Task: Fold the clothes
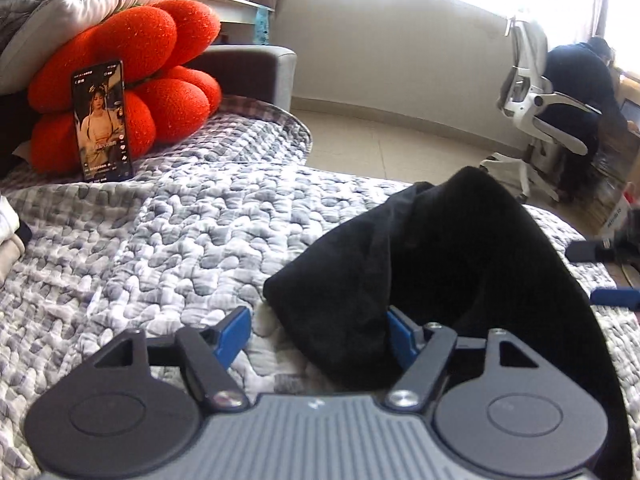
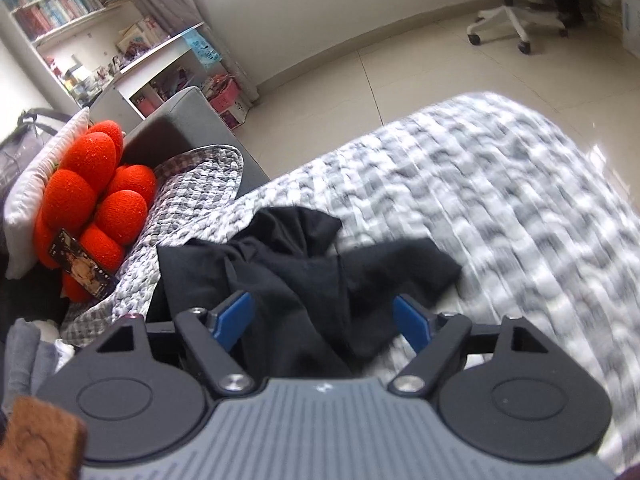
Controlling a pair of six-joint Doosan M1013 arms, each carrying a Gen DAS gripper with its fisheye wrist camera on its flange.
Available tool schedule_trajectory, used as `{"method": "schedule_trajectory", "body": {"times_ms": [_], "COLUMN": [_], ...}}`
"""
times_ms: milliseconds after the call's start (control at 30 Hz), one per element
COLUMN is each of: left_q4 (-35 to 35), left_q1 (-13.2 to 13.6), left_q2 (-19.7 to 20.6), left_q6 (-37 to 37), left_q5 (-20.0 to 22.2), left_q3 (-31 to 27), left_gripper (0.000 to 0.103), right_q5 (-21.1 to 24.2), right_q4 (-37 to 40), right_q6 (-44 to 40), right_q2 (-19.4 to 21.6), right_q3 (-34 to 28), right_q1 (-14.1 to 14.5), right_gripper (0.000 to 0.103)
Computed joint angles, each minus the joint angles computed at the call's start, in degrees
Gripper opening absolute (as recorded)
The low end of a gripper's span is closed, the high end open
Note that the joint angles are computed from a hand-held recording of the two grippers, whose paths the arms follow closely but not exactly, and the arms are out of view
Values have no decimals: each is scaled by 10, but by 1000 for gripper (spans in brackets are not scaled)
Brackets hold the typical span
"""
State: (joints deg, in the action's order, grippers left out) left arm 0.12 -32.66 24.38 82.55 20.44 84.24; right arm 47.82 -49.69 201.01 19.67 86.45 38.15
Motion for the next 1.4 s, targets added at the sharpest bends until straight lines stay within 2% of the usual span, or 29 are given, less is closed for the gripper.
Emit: {"method": "schedule_trajectory", "body": {"times_ms": [100,200,233,267,367,433,467,500,533,700,933,1167,1267,1400], "left_q4": [20,7,2,-4,-38,-32,-28,-16,-4,94,275,426,459,395], "left_q1": [-1,1,2,3,7,8,8,8,7,4,6,18,29,49], "left_q2": [6,11,12,14,14,12,11,8,6,-9,-43,-71,-86,-109], "left_q6": [-33,-39,-40,-39,-21,-30,-35,-47,-60,-157,-355,-534,-585,-543], "left_q5": [3,5,5,6,17,18,18,14,11,-14,-67,-69,-70,-83], "left_q3": [-6,-10,-12,-13,-17,-17,-17,-15,-13,1,37,65,79,98], "left_gripper": [61,46,39,36,20,8,5,3,3,2,2,2,2,2], "right_q5": [-16,-35,-34,-32,-27,-15,-13,-11,-12,-15,-36,-58,-68,-75], "right_q4": [8,34,46,57,85,85,86,86,88,91,79,86,95,108], "right_q6": [-29,-64,-79,-94,-125,-140,-150,-162,-170,-171,-196,-240,-263,-293], "right_q2": [14,27,33,39,58,69,73,77,80,89,97,114,123,135], "right_q3": [-15,-29,-36,-44,-65,-80,-86,-93,-98,-123,-156,-200,-221,-247], "right_q1": [-17,-34,-38,-42,-50,-50,-49,-49,-49,-45,-29,-10,-2,7], "right_gripper": [80,77,76,75,60,47,43,28,15,15,14,14,13,13]}}
